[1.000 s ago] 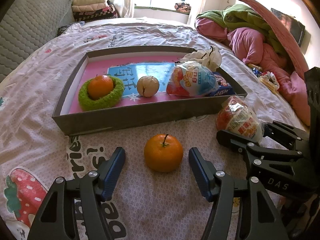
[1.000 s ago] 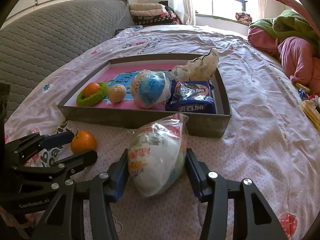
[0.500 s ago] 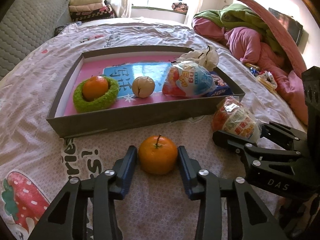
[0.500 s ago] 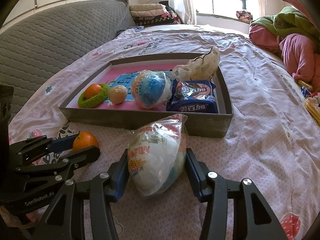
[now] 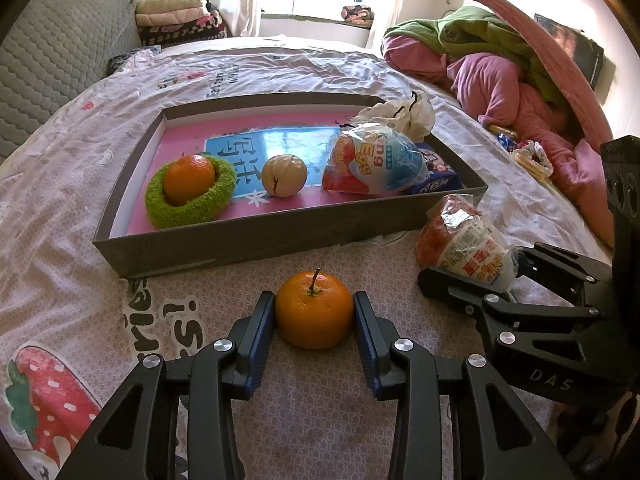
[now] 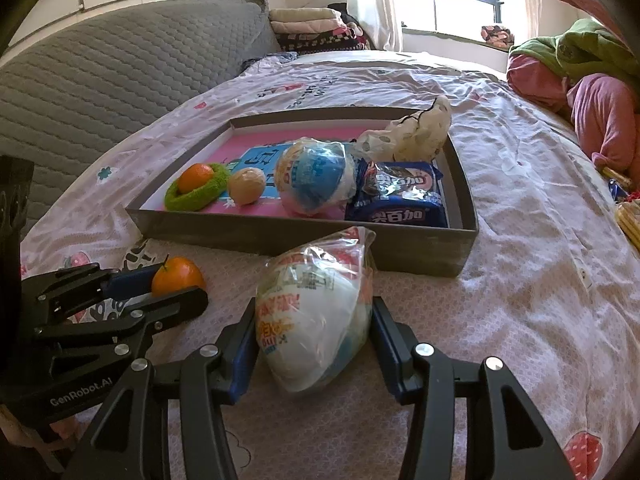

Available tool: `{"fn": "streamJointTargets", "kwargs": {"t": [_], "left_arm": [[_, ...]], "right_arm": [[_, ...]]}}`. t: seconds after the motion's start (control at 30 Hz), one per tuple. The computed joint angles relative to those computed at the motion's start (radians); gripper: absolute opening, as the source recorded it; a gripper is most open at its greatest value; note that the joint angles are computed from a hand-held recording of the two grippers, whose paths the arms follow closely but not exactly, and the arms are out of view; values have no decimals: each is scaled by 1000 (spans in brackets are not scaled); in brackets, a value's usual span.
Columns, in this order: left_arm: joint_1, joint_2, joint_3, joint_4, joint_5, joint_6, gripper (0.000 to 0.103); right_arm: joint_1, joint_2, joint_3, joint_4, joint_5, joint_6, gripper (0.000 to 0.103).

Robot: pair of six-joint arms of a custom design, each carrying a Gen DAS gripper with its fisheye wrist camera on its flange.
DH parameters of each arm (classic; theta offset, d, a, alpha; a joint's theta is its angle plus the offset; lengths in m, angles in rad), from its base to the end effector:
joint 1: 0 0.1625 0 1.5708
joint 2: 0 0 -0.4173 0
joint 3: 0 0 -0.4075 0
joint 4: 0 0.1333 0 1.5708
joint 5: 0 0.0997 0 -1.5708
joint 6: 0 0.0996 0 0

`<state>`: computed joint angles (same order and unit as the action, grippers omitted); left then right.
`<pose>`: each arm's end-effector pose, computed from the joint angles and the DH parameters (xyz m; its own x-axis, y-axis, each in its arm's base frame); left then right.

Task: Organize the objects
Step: 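Grasp the orange with the left gripper while the right grasps the clear bagged egg toy, then carry the orange and the bagged egg toy over the tray with both grippers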

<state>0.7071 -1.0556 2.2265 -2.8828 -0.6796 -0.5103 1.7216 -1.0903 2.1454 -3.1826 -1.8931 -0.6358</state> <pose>-0.2217 -0.4667 0.1023 -0.7965 0.0408 -0.6033 0.4168 0.7599 -0.4989 0.1800 -0.5071 0.1505 -0.6990 -0.4799 0.5301 -0.6744 0.6890 -0.2654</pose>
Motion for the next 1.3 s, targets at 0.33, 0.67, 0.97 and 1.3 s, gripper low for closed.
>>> {"fn": "streamJointTargets", "kwargs": {"t": [0.33,0.67,0.97,1.3], "left_arm": [[-9,-18,10,17,11,-16,39],[-29,-60,23,31,41,-30,39],[-38,-96,30,40,72,-37,39],[-48,-113,33,35,97,-27,39]], "right_arm": [[8,-8,10,-13,5,-20,52],[30,-34,24,-25,31,-32,52],[57,-51,23,-36,50,-37,52],[75,-57,23,-40,63,-48,52]]}}
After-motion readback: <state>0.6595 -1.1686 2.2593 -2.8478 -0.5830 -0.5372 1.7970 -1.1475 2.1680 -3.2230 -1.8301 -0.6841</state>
